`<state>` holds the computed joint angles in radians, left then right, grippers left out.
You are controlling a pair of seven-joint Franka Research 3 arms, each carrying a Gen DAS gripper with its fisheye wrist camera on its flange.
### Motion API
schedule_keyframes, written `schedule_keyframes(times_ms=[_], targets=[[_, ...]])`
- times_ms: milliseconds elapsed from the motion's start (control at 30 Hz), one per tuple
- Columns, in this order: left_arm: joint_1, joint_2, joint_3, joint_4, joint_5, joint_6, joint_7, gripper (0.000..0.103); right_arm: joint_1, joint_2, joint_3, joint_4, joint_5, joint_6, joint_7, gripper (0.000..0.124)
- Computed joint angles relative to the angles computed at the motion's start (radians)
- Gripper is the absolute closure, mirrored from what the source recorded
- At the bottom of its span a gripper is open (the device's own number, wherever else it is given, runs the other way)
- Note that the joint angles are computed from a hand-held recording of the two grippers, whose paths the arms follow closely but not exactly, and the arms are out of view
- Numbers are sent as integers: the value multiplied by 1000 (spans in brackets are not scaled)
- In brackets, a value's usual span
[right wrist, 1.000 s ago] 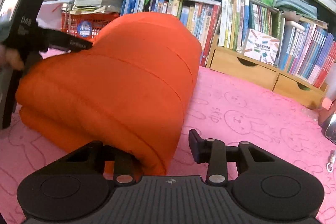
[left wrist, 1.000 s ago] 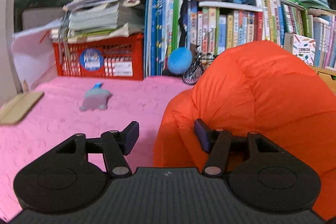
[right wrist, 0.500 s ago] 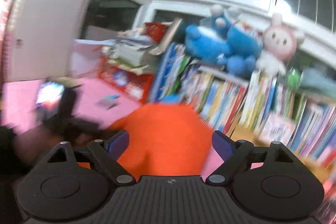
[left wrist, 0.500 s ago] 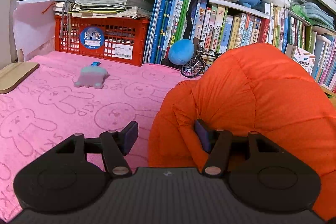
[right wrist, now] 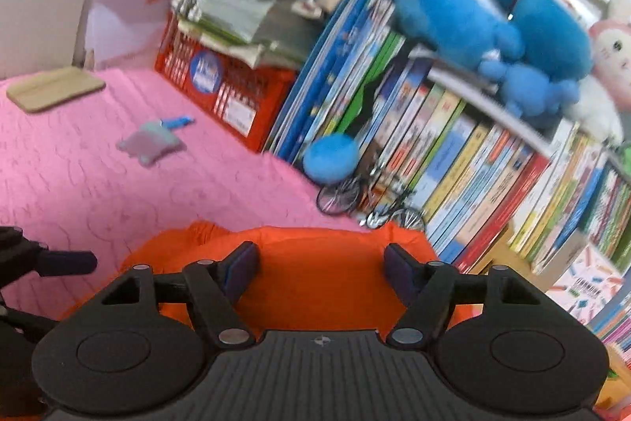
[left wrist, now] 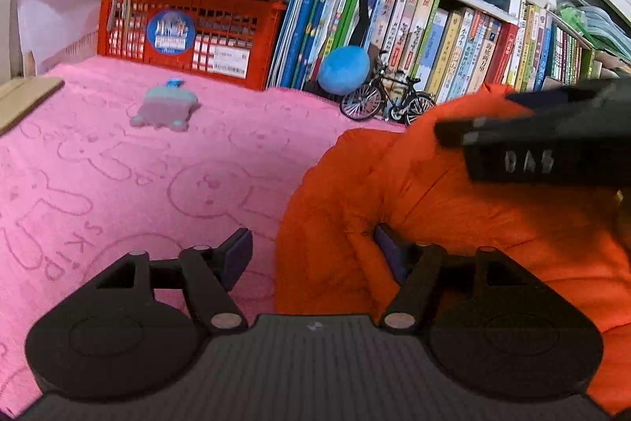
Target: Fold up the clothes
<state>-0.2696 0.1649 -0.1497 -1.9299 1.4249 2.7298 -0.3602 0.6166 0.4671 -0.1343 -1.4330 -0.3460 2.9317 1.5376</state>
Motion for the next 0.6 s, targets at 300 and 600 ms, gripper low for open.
schedule_keyframes(times_ms=[300, 600], targets=[[4, 7, 5, 0, -47, 33, 32, 30, -24, 84, 40, 107, 16, -159, -93, 48], [-2, 12, 9, 5, -64, 28, 54, 30, -62, 86, 78, 82, 98, -139, -133, 47]])
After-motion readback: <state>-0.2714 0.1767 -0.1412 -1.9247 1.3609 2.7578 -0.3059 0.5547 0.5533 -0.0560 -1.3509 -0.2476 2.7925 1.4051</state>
